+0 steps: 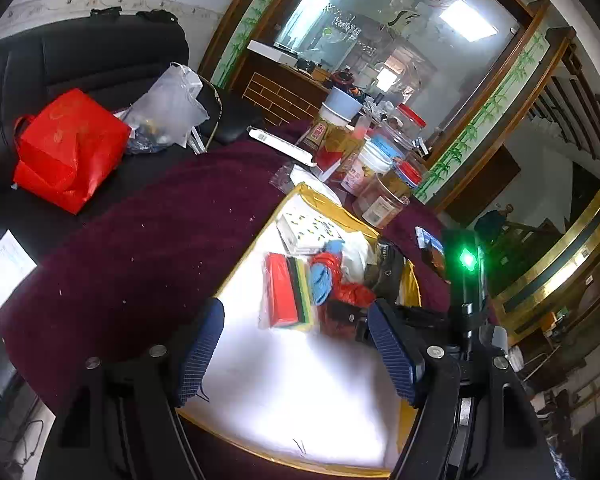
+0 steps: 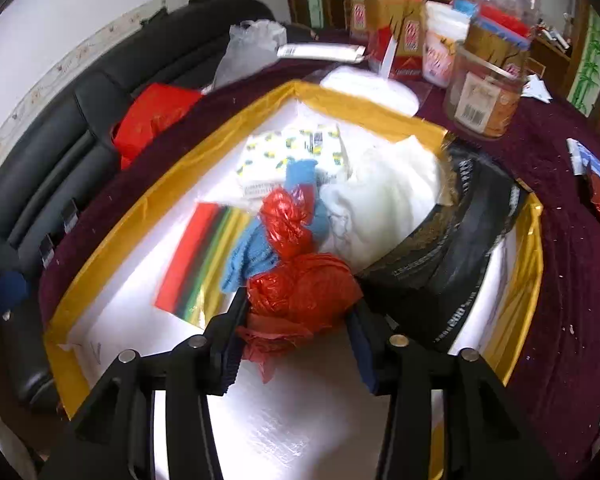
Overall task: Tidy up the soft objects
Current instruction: 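Lower the striped bag and red bag into the tray and open both grippers, then lift both grippers away from the tray toward the table, then grasp the pink-white tissue pack with the left gripper while the right gripper moves toward the blue cloth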
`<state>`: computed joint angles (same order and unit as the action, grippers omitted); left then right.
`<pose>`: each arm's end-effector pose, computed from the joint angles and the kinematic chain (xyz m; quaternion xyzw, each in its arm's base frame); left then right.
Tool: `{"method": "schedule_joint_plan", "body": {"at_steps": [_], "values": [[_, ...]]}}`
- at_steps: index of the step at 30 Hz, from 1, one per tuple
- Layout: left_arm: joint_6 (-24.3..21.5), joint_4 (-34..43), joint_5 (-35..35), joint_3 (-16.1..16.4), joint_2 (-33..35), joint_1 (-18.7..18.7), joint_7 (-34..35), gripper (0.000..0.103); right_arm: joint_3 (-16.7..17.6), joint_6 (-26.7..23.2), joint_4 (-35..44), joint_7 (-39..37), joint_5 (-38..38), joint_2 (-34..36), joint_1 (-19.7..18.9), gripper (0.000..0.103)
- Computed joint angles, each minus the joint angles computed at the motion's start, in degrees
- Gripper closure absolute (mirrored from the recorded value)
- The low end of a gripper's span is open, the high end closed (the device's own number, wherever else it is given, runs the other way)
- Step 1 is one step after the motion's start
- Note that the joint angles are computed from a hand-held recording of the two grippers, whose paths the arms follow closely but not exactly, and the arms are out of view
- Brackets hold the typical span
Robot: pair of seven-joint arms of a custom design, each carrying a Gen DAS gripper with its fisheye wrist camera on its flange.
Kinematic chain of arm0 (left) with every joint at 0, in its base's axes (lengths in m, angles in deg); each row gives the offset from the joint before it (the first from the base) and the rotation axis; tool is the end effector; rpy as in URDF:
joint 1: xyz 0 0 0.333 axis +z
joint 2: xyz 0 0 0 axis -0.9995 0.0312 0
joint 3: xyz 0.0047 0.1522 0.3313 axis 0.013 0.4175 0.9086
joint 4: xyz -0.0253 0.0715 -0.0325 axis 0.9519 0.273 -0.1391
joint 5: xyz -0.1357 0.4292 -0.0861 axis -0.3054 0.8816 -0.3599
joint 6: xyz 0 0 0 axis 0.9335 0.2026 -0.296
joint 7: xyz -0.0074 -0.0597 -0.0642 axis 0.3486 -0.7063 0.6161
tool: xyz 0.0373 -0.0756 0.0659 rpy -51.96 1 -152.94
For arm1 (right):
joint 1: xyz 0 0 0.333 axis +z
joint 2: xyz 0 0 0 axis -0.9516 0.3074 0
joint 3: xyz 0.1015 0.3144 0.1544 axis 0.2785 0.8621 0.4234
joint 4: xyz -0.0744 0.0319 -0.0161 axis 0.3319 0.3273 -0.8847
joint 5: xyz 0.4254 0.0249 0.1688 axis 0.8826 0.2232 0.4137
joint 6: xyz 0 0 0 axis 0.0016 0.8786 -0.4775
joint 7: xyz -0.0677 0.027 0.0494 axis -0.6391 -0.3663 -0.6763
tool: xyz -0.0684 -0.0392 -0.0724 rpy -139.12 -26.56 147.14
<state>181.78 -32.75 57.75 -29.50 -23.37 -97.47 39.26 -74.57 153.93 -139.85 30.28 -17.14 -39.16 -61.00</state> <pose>0.5839 -0.2572 0.4777 -0.8059 0.3872 -0.4057 0.1896 0.7726 0.1972 0.4502 -0.8945 0.3631 -0.0346 0.2587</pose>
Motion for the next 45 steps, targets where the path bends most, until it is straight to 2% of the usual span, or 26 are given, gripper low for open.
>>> {"method": "schedule_joint_plan", "body": {"at_steps": [2,6,7,8,13,16,19,23,27,29,32,37,40,42,45], "values": [[0.2,0.1,-0.1,0.0,0.2,-0.1,-0.2,0.024,1.0,0.1,-1.5,-2.4,3.3,-1.7,-1.6,0.046],[0.4,0.3,0.1,-0.1,0.6,-0.5,-0.8,0.024,1.8,1.9,-6.1,-8.9,10.6,-6.4,-4.5,0.040],[0.2,0.5,0.3,-0.1,0.8,-0.6,-0.8,0.024,1.7,2.6,-7.0,-10.3,12.2,-7.3,-5.0,0.033],[0.0,0.8,-0.2,-0.2,1.1,-0.8,-0.1,0.024,1.5,3.4,-8.0,-11.5,13.6,-8.2,-5.3,0.031],[0.7,2.9,-3.3,-0.3,3.4,-1.8,3.8,0.024,0.0,3.3,-9.9,-15.0,20.4,-10.6,-8.0,0.031],[0.4,4.4,-7.7,-0.7,4.8,-2.6,10.3,0.024,-1.0,6.2,-11.6,-18.4,23.9,-11.9,-9.6,0.031],[-0.1,5.4,-9.9,-0.5,5.6,-3.8,13.1,0.024,-2.4,9.6,-13.3,-20.9,25.9,-12.8,-11.2,0.031],[-1.1,7.6,-9.0,-0.4,6.4,-5.7,14.5,0.024,-5.0,14.3,-13.2,-18.4,26.0,-11.8,-14.1,0.031],[0.6,11.3,-10.2,-1.1,9.0,-7.1,20.3,0.023,-7.9,16.6,-9.5,-8.4,22.5,-8.0,-17.8,0.031],[2.3,13.6,-13.4,-1.8,11.2,-7.4,25.7,0.023,-8.6,15.1,-7.1,-3.4,21.2,-6.0,-20.3,0.031],[2.7,17.4,-19.1,-3.3,14.7,-8.3,35.4,0.023,-8.5,13.0,-5.3,0.0,19.3,-4.4,-23.0,0.031],[1.4,22.2,-29.0,-6.6,19.3,-8.8,49.1,0.023,-6.7,6.0,-4.2,0.2,19.0,-3.0,-25.9,0.031],[0.2,23.3,-31.4,-5.6,19.9,-10.6,52.0,0.023,-4.9,0.2,-4.0,-2.7,22.2,-2.7,-27.3,0.031],[-0.3,23.4,-32.0,-4.3,19.6,-11.9,52.6,0.023,-4.5,-0.5,-5.3,-5.0,23.0,-3.7,-26.8,0.031],[-1.1,23.1,-32.7,-3.3,19.3,-12.8,52.6,0.023,-4.6,-4.2,-5.9,-6.3,21.8,-4.2,-25.3,0.031]]}}
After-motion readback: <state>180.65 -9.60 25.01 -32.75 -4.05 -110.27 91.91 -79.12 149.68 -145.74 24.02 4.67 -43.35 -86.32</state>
